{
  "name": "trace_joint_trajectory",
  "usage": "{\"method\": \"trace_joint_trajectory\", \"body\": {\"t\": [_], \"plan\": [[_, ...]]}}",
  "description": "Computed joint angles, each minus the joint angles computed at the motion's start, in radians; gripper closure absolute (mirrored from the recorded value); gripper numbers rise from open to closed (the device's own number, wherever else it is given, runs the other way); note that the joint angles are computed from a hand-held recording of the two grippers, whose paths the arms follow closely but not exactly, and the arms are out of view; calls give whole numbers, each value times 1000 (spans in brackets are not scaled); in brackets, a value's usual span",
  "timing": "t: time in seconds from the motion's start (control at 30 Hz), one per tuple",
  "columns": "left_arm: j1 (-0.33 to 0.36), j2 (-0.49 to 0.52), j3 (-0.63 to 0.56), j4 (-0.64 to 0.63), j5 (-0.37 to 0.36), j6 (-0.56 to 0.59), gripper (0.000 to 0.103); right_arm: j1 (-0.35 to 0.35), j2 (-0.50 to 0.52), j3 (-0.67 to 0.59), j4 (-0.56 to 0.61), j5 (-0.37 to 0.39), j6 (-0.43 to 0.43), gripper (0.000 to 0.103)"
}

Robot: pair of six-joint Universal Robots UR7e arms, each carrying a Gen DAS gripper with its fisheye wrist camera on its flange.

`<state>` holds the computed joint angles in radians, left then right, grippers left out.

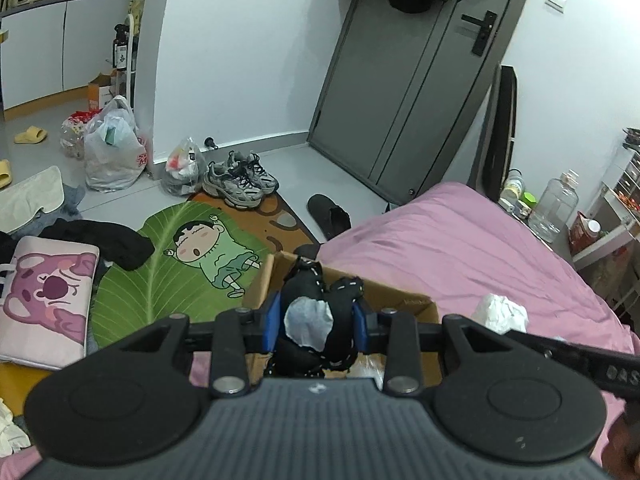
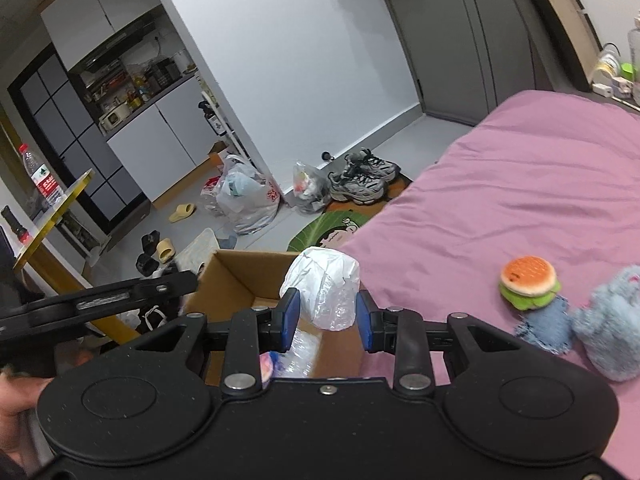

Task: Organize soft objects
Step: 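Lower both held items into the cardboard box and open both grippers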

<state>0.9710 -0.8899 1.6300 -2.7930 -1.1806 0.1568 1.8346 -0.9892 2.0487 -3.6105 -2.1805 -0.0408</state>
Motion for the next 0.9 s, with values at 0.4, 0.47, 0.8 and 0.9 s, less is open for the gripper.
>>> {"method": "trace_joint_trajectory", "body": {"t": [0.4,0.47,0.8,0.9], "plan": [[10,37,-39,32,-7,-36,45,13,42,-73,51,2,-4,73],[9,33,-36,28,-8,-28,41,12,48,-82,58,6,-4,73],[-7,-11,7,-14,33,-31,38,14,73,-123,90,13,10,72],[-7,-19,11,-10,39,-46,38,17,80,-135,100,18,1,67]]}}
